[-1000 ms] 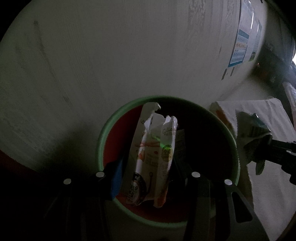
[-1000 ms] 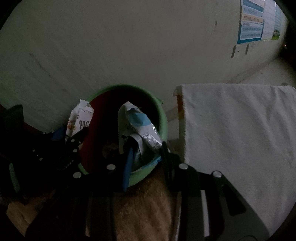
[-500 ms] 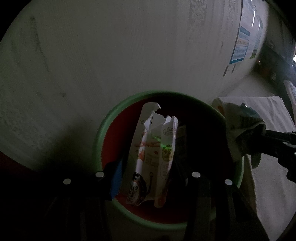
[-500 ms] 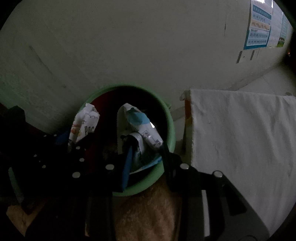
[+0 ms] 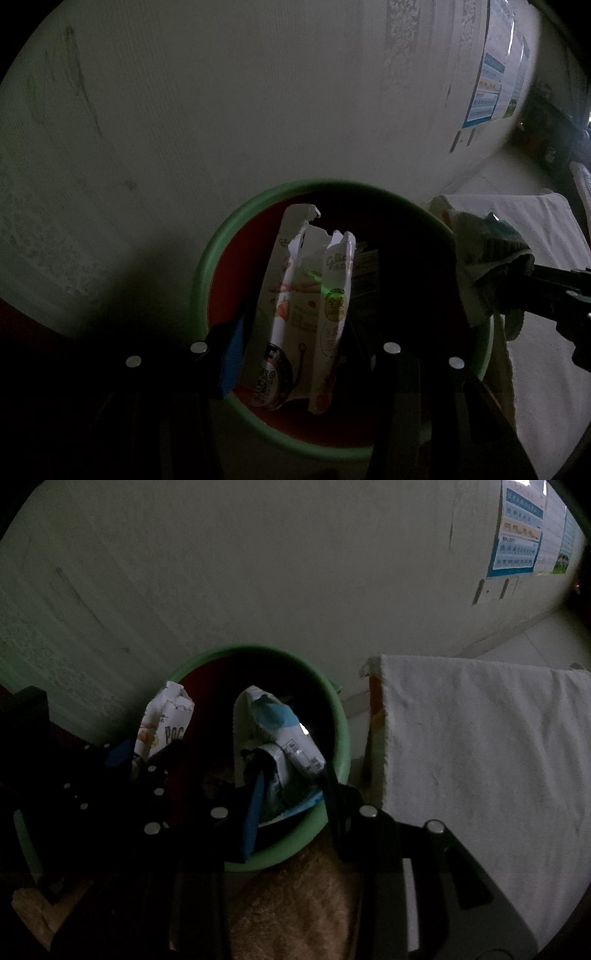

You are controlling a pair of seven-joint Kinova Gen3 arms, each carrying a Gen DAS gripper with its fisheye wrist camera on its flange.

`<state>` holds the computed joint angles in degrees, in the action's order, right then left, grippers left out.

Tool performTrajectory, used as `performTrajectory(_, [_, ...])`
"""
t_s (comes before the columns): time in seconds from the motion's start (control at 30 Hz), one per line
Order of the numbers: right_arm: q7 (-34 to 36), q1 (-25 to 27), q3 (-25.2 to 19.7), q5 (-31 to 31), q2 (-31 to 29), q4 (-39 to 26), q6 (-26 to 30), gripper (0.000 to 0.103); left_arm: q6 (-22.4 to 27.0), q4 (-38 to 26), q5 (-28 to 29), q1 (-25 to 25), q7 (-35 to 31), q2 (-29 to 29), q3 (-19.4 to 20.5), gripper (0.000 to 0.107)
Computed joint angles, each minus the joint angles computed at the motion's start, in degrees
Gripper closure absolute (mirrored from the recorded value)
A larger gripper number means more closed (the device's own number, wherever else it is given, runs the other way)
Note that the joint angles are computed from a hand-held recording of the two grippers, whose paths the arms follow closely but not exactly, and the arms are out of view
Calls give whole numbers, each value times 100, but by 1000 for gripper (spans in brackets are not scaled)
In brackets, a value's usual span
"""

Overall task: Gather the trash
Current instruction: 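Open both tools to release the wrapper and paper bag into the bin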

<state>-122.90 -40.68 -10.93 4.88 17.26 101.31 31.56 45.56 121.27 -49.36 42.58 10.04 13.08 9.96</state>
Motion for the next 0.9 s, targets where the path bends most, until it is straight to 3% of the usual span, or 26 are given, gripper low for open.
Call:
performTrajectory(0.53, [-10, -26, 2, 43, -13, 30, -28, 71, 23, -12, 92, -96, -170, -32, -19, 61])
performTrajectory(0.9, [-27, -20, -7, 82, -52, 71, -68, 64, -13, -72, 291, -206, -465, 0, -52, 57])
